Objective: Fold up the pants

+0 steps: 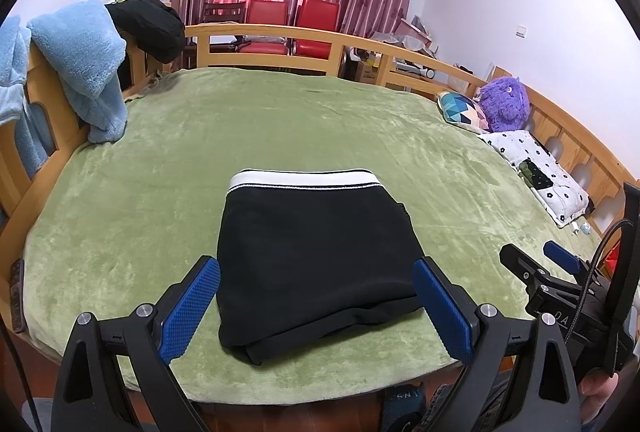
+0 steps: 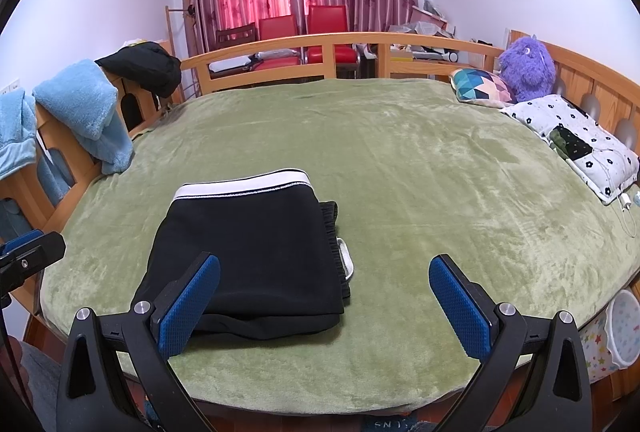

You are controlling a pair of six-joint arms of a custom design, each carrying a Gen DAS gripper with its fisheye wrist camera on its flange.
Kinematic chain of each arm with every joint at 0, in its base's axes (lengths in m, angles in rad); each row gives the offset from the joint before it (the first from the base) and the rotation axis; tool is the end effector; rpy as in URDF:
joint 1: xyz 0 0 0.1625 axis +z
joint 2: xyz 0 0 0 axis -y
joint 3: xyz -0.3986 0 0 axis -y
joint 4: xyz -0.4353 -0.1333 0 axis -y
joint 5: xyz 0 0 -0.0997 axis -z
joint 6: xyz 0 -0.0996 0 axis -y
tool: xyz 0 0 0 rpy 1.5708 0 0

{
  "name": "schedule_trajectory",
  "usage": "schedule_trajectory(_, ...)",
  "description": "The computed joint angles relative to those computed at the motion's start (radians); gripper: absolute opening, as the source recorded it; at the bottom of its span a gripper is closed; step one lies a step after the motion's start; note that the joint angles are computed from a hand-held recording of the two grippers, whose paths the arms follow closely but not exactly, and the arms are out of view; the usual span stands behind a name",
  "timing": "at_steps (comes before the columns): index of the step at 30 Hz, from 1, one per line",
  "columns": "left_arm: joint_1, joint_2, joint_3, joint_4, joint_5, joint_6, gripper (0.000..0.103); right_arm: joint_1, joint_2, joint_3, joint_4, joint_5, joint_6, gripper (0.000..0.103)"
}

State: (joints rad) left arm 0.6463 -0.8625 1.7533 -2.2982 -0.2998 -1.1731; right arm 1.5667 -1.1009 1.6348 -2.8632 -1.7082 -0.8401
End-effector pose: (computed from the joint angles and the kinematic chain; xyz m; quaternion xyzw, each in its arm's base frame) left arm -0.3626 -0.5597 0.0815 -0.0514 0.8019 -0.4801 0.3519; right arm 0.1168 -0.6959 0.2933 0.3530 -0.8573 0.3108 0.2095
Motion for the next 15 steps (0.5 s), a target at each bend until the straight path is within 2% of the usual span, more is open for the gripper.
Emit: schedule_trajectory(15,-0.002,0.019,-0.033,-0.006,-0.002,0.008,0.098,0.019,0.019,-0.002,-0.018,-0.009,0.000,0.103)
